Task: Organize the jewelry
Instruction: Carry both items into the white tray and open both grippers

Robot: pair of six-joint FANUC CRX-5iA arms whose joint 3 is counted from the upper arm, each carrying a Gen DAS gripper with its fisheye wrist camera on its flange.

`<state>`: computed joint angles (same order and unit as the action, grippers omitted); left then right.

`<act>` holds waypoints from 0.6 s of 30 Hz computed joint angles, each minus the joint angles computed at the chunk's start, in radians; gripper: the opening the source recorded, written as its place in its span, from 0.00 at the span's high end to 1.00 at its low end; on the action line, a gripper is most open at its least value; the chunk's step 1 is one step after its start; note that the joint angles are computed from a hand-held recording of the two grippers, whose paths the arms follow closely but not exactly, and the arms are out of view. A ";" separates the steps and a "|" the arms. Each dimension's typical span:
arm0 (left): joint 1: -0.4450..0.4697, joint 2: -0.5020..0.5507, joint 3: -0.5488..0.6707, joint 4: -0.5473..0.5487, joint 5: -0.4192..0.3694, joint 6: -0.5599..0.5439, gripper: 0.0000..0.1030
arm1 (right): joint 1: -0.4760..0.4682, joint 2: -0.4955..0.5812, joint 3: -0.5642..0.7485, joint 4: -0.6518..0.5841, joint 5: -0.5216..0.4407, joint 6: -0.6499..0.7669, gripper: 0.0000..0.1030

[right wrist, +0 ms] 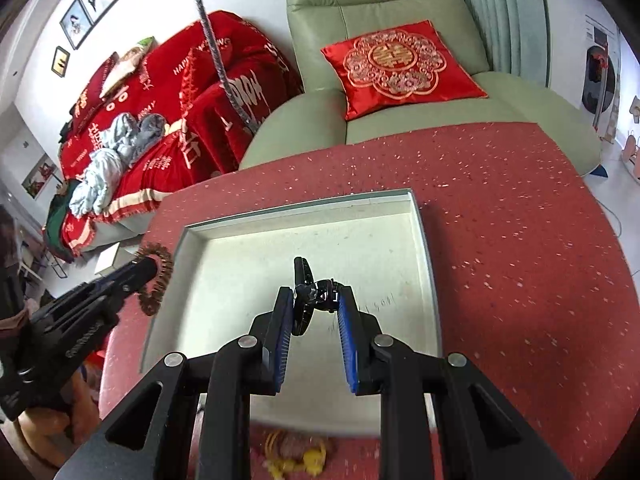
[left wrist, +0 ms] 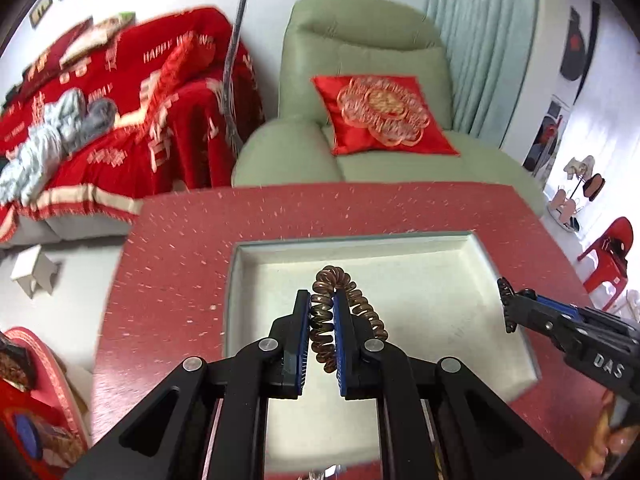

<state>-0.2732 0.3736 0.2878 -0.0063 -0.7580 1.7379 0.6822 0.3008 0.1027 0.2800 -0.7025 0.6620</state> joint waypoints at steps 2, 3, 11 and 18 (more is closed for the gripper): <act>0.002 0.042 0.032 -0.007 -0.022 0.012 0.72 | -0.010 0.033 0.024 -0.007 -0.009 0.010 0.76; -0.001 0.059 0.044 -0.022 -0.030 0.019 0.72 | -0.015 0.052 0.040 -0.015 -0.016 0.014 0.76; -0.030 0.133 0.088 -0.109 -0.071 0.039 0.72 | -0.036 0.147 0.095 -0.048 -0.051 0.036 0.76; -0.066 0.155 0.125 -0.212 -0.096 0.076 0.71 | -0.021 0.150 0.082 -0.015 -0.039 0.045 0.75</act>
